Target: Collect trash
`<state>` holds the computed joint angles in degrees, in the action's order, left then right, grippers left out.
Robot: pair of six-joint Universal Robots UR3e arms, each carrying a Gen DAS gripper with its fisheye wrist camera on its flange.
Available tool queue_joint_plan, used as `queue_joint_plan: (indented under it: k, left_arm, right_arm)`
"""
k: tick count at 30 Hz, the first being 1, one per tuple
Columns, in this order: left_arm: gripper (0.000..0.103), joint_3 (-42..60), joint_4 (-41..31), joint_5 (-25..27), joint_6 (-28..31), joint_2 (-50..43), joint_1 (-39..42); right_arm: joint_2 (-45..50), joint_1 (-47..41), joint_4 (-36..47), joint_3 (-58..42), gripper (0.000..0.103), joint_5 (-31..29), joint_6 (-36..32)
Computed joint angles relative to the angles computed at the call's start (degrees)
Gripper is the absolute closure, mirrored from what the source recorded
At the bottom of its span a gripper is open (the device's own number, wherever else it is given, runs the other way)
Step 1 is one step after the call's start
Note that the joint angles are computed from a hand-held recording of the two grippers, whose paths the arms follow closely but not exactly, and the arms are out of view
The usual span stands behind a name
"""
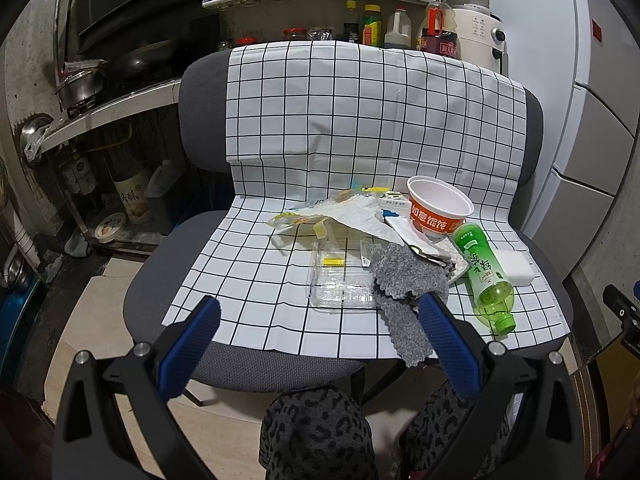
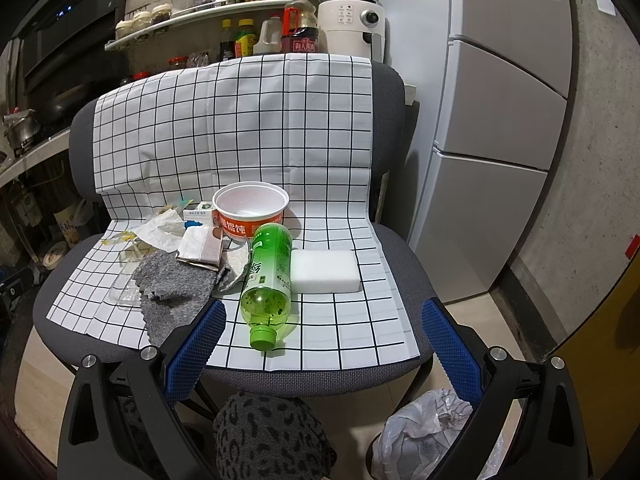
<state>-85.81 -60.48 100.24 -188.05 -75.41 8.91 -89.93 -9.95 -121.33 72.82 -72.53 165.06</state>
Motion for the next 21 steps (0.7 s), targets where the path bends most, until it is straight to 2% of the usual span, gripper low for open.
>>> queue_joint_plan:
  k: [15,21]
  left_arm:
    - [0.007,-0.15,-0.07,0.42,-0.14,-0.45,-0.26]
    - [0.007,-0.49,0.15,1.48,-0.68,-2.95,-0.73]
  right_arm:
    - [0.07,-0.14,-0.50,0.72,0.006,0.01,-0.01]
    - [1.77,-1.52,-2.74,2.78,0.006,2.11,-0.80]
